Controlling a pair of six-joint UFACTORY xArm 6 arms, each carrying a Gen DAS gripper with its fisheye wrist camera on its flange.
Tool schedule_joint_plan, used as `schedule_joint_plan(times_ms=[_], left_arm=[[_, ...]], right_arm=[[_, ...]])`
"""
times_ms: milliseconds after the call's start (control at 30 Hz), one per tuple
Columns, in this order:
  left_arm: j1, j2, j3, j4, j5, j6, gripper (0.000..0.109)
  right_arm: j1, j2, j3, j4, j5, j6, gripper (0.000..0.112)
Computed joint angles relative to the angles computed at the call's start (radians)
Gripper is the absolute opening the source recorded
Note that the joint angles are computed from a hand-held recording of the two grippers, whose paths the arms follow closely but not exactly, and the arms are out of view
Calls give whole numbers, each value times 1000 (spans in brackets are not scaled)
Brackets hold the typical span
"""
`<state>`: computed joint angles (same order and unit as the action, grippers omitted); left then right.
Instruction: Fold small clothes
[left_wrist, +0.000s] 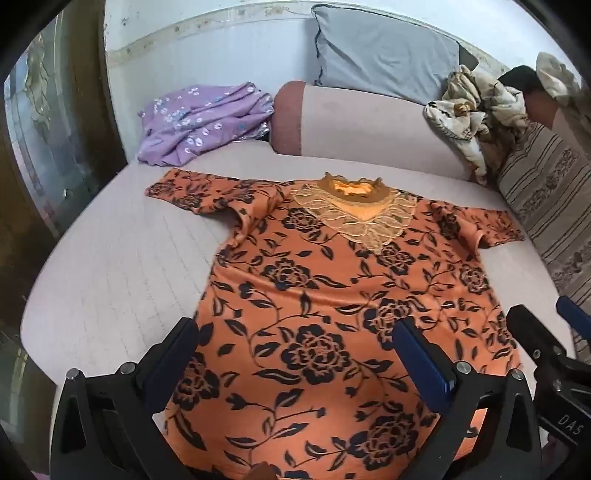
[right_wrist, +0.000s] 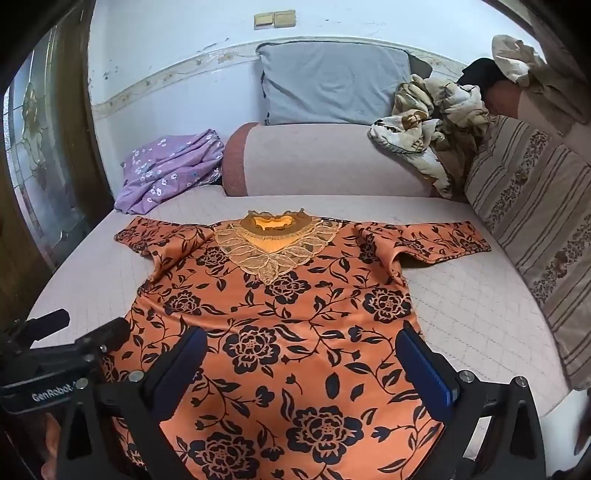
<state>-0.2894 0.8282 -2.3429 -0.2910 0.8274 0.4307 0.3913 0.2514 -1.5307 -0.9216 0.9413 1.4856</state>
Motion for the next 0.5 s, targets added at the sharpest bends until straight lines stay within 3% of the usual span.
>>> schedule_joint_plan(times_ms=[500], left_arm=[[6,-17,56,-16,-41,31,103]], right_arm=[[2,46,-62,15,2,-18,103]])
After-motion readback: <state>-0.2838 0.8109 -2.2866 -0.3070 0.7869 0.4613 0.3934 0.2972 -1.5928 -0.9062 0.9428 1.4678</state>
